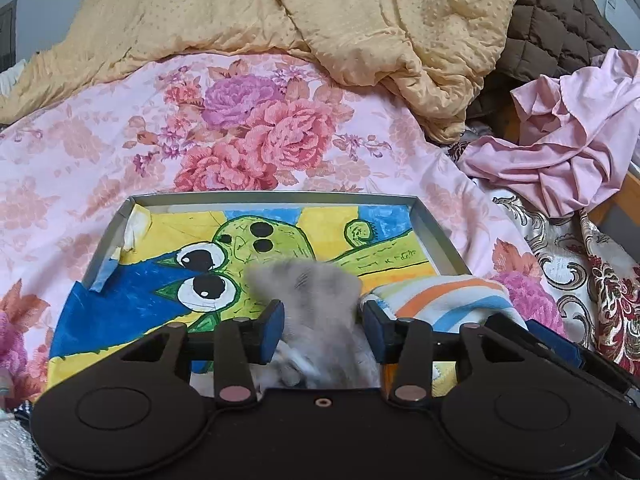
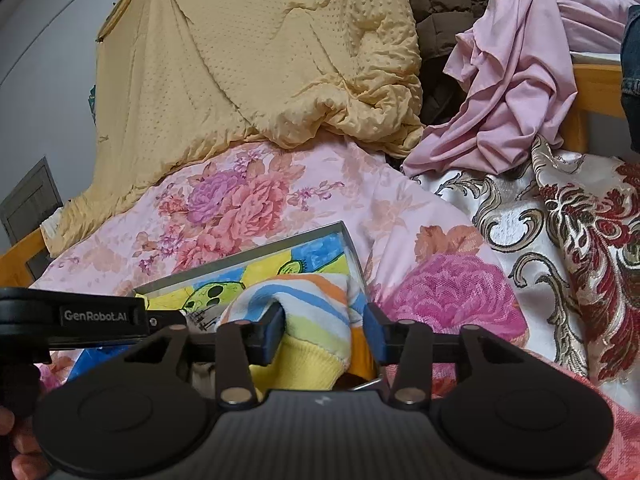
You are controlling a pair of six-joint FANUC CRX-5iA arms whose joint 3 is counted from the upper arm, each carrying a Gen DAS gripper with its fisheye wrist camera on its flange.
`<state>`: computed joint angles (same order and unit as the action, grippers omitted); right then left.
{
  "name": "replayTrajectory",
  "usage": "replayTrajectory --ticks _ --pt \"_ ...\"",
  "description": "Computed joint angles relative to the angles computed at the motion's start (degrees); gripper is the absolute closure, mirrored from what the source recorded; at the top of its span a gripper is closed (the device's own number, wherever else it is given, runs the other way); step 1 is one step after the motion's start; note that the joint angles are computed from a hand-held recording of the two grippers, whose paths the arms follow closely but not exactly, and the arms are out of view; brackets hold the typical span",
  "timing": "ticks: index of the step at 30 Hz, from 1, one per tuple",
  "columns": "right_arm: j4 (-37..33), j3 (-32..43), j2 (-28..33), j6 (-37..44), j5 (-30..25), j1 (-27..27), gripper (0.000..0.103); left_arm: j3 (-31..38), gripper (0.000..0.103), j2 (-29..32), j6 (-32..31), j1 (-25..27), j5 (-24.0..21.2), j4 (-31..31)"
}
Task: Organize soft objects
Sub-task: 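Lower the pouch into the tray and open the left gripper while the right releases the sock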
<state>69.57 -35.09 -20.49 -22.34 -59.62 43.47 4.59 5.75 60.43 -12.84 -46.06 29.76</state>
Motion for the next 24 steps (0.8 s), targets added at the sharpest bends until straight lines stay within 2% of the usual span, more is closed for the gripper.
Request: replayTrajectory --ticks 3,7,10,13,17,24 --pt "0.28 0.24 -0.32 0.62 -1.59 0.75 0.043 -0.77 0.054 -0.93 -0.24 0.29 0.2 0.31" --pt "0.61 0.97 -0.8 1.59 -4.85 2.57 0.035 -3.53 0.043 -3.56 -3.02 0.85 2.09 1.97" --pt "0.69 1.89 -1.12 2.64 -7.93 4.66 0.031 -4.91 0.039 -5.26 -3.87 1.76 2.01 3.44" --pt "0.57 3.59 -0.7 4.58 -12.45 7.59 0.028 -6.79 0.035 -7.35 -5.16 3.09 1.72 5.96" --pt "1.72 5.35 -0.19 5.9 -18.31 12.27 0.017 -10.8 0.028 -11.33 -9.16 4.98 2.68 10.51" --pt "3.92 7.75 0.2 6.18 -26.64 20.37 0.004 -15.88 0.021 -17.5 -14.25 9.37 0.35 17.09"
